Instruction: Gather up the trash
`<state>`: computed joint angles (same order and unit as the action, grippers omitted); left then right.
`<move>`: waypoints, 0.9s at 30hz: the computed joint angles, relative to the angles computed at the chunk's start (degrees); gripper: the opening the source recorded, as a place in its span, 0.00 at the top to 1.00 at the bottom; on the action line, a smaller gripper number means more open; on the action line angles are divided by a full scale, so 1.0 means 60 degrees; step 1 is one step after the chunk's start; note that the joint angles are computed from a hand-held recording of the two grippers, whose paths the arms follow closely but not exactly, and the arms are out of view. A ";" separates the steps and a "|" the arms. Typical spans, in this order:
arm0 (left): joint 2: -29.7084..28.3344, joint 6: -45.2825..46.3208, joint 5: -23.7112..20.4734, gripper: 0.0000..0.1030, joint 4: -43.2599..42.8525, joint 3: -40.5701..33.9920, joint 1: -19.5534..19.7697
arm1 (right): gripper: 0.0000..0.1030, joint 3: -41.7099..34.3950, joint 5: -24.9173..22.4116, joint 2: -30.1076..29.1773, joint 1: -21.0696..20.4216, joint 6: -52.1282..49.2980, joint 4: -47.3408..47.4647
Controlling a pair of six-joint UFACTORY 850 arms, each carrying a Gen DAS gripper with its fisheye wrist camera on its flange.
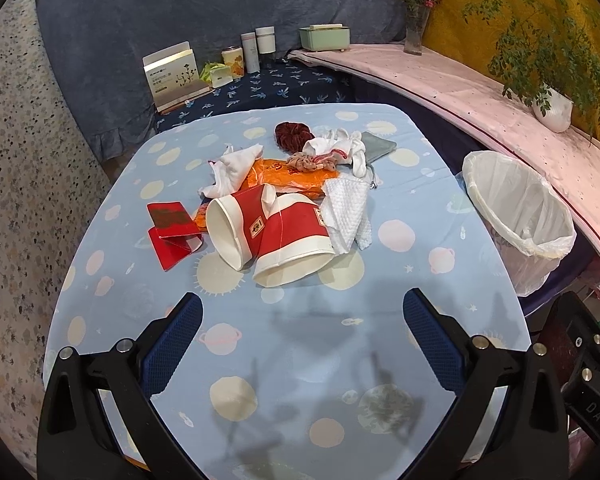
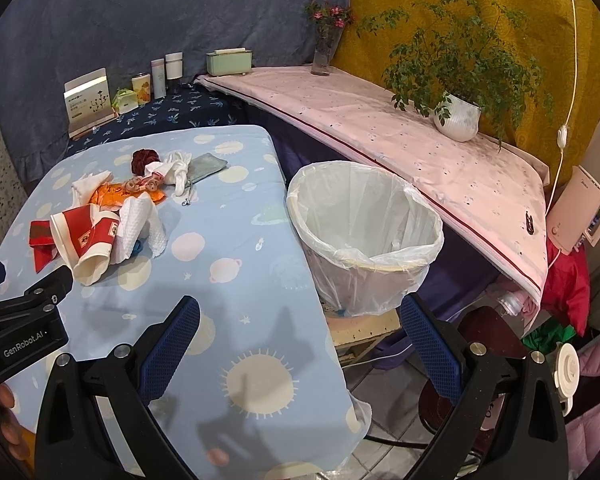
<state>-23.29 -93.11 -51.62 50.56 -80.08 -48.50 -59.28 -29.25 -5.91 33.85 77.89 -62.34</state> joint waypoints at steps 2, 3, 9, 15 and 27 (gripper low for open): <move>0.0009 0.0005 0.0001 0.07 -0.0014 0.0001 0.0016 | 0.07 -0.0012 -0.0001 -0.0007 -0.0001 -0.0007 -0.0003; 0.0012 -0.0005 -0.0014 0.07 -0.0012 -0.0001 0.0023 | 0.07 -0.0027 -0.0006 -0.0021 0.0000 -0.0006 -0.0021; 0.0005 -0.0048 -0.0022 0.07 -0.0006 -0.0030 0.0039 | 0.07 -0.0085 -0.0047 -0.0070 0.0006 -0.0038 -0.0073; -0.0030 0.0031 -0.0045 0.07 -0.0023 -0.0071 0.0055 | 0.07 -0.0110 -0.0091 -0.0121 -0.0013 -0.0030 -0.0077; -0.0189 0.0186 -0.0021 0.07 -0.0066 -0.0280 0.0086 | 0.07 -0.0124 -0.0069 -0.0114 -0.0092 0.0078 -0.0146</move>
<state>-24.43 -91.99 -51.74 50.16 -81.77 -47.98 -60.03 -29.66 -6.59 33.30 78.36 -63.22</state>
